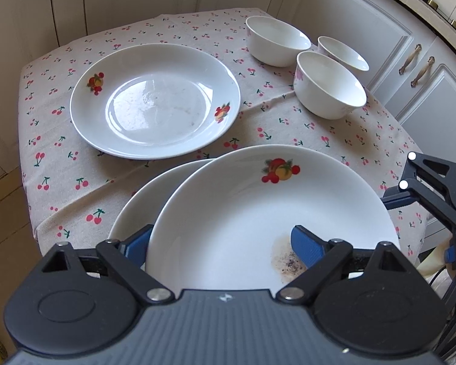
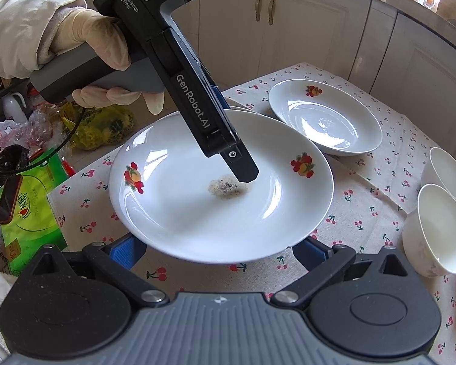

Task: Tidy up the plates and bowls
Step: 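Lower the stained plate onto the other plate and open the left tool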

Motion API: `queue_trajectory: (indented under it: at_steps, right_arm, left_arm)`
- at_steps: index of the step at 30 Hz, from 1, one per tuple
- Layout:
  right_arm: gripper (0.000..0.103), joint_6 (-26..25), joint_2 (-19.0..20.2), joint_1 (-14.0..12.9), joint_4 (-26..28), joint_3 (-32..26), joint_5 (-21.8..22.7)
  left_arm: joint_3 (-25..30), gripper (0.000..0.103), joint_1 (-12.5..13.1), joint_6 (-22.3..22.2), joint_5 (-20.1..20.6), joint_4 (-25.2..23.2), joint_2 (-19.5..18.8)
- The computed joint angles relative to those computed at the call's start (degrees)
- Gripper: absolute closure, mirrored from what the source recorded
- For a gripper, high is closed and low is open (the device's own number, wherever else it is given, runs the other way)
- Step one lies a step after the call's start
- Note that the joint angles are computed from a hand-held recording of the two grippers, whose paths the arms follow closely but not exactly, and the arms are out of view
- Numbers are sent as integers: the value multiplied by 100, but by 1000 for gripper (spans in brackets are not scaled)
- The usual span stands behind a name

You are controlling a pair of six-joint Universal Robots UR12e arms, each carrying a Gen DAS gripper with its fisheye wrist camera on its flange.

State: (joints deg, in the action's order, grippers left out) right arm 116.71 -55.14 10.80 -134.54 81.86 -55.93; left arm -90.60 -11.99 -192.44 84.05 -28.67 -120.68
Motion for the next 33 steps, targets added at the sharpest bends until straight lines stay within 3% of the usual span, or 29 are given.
queue_trajectory:
  at_steps: [19, 33]
  right_arm:
    - [0, 180, -23, 36, 116, -44, -107]
    - [0, 152, -59, 48, -58, 46, -137]
  left_arm:
    - [63, 9, -29, 37, 185, -139, -63]
    - [-64, 9, -39, 18, 340, 11, 19]
